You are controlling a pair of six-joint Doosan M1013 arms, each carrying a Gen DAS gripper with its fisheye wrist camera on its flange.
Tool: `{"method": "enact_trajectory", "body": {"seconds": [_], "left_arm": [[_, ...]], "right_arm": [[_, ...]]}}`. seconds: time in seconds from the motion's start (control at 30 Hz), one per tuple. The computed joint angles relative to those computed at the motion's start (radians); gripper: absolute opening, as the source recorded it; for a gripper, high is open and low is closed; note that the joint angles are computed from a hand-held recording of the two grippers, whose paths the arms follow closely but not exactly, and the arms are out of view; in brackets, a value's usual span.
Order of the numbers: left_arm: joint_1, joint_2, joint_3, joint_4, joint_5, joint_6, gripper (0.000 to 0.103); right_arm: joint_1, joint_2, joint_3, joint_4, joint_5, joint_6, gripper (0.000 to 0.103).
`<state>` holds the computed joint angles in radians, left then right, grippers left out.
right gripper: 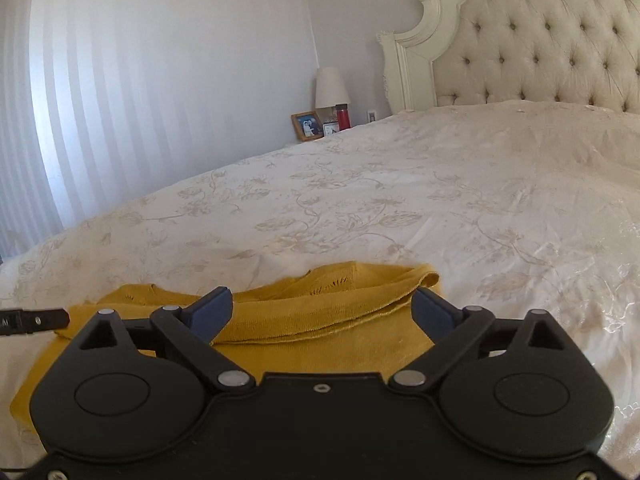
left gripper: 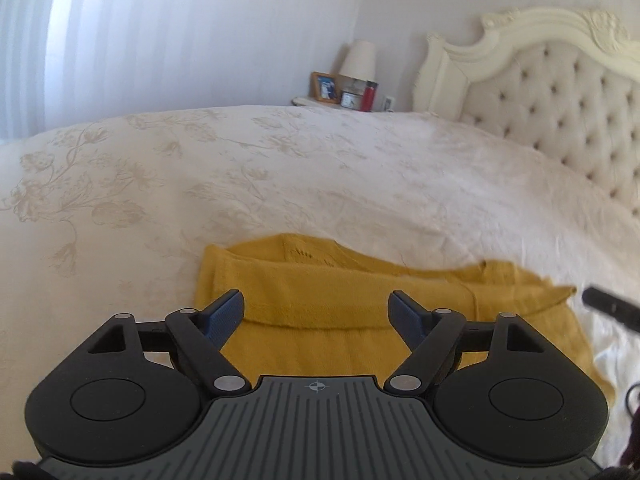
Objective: Fold small clothes
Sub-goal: 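Lift the hem with both grippers and fold it toward the collar, then lay the folded hem on the collar and open both grippers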
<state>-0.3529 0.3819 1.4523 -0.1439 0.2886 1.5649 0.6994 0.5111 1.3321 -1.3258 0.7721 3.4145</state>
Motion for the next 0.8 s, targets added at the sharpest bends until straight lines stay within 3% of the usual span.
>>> {"method": "enact_trajectory", "body": {"seconds": [0.2, 0.4, 0.57, 0.7, 0.8], "left_arm": [[-0.029, 0.023, -0.024, 0.179, 0.083, -0.086, 0.078], [-0.035, 0.075, -0.08, 0.263, 0.167, -0.136, 0.078], [-0.016, 0.144, -0.201, 0.27, 0.23, -0.207, 0.078], [0.004, 0.204, -0.327, 0.244, 0.337, -0.291, 0.078], [0.001, 0.189, -0.319, 0.299, 0.303, -0.367, 0.078]], "right_arm": [[-0.003, -0.01, 0.018, 0.023, -0.01, 0.08, 0.097], [-0.001, -0.019, 0.035, -0.002, 0.008, 0.136, 0.098], [-0.005, -0.027, 0.049, -0.013, 0.011, 0.186, 0.098], [-0.012, -0.025, 0.049, 0.017, 0.006, 0.169, 0.098], [-0.017, -0.025, 0.049, 0.039, 0.004, 0.166, 0.098]]}}
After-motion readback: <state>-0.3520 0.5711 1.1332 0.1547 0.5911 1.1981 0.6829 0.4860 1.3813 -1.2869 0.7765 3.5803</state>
